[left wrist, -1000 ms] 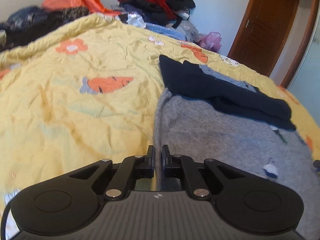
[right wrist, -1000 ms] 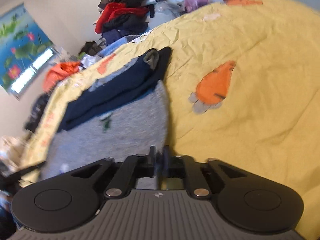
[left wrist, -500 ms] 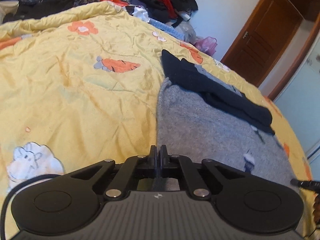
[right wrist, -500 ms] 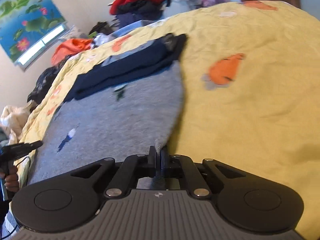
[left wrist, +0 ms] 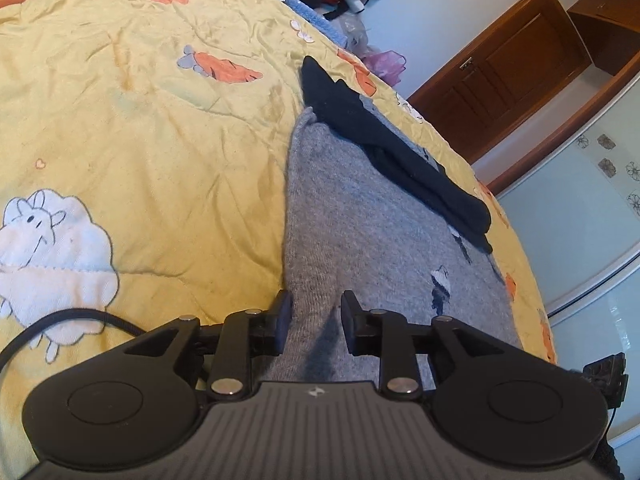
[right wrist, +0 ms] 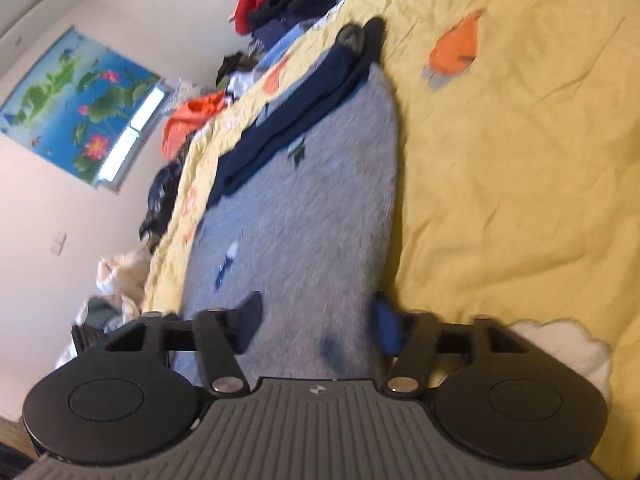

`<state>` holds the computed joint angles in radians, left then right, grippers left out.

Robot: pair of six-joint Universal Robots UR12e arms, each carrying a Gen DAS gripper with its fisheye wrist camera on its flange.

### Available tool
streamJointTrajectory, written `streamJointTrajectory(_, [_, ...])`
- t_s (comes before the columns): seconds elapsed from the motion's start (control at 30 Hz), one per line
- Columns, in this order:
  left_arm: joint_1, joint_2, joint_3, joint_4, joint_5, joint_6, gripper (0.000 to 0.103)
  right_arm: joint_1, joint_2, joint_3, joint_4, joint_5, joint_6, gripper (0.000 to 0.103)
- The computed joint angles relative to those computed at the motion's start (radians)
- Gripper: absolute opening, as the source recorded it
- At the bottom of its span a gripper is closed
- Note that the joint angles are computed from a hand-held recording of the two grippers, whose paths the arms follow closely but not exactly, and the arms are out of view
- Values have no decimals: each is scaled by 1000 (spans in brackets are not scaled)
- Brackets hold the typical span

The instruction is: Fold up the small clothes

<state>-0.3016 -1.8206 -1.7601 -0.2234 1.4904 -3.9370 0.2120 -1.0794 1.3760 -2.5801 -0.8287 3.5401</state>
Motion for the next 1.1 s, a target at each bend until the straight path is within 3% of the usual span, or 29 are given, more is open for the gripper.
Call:
streamJointTrajectory(0.07, [-2, 2, 13, -36, 17, 14, 26, 10, -3, -13, 58, -49, -46, 13])
streamJointTrajectory(0.17, [-2, 8, 19, -71, 32, 36, 26, 5, -5, -2, 43, -34, -37, 12])
streamJointTrajectory(0.3, [-13, -2, 16, -34, 43, 24, 25, 3, -1, -2, 49, -3, -41, 13])
streamJointTrajectory(0.37, [-36, -9, 43, -93, 123, 42, 6, 9, 3, -7, 43, -13, -46, 12])
streamJointTrajectory(0.53, [-56, 5, 62, -190, 209, 145, 5, 11, -30, 9, 45, -151, -85, 8])
streamJointTrajectory(0.67, [-59, 7, 51, -168, 210, 178, 7, -3, -35, 39, -3, -124, -39, 7])
streamJointTrajectory(0.73, [-60, 15, 42, -149, 196, 150, 10, -2, -33, 49, -42, -118, 2, 15])
streamJointTrajectory(0.8, [-61, 31, 23, -120, 162, 141, 11, -7, -37, 69, -90, -81, 57, 43])
streamJointTrajectory(0.87, [-68, 48, 5, -116, 169, 158, 15, -9, -53, 92, -120, -60, 67, 57])
streamJointTrajectory(0.97, [-69, 92, -40, -141, 243, 122, 16, -5, -84, 123, -102, -69, 32, 59])
streamJointTrajectory(1.03, [-62, 140, -78, -181, 328, 77, 16, -7, -104, 152, -113, -72, 43, 59])
streamJointTrajectory(1.1, [-58, 189, -102, -251, 447, 46, 16, -11, -124, 184, -136, -73, 69, 66])
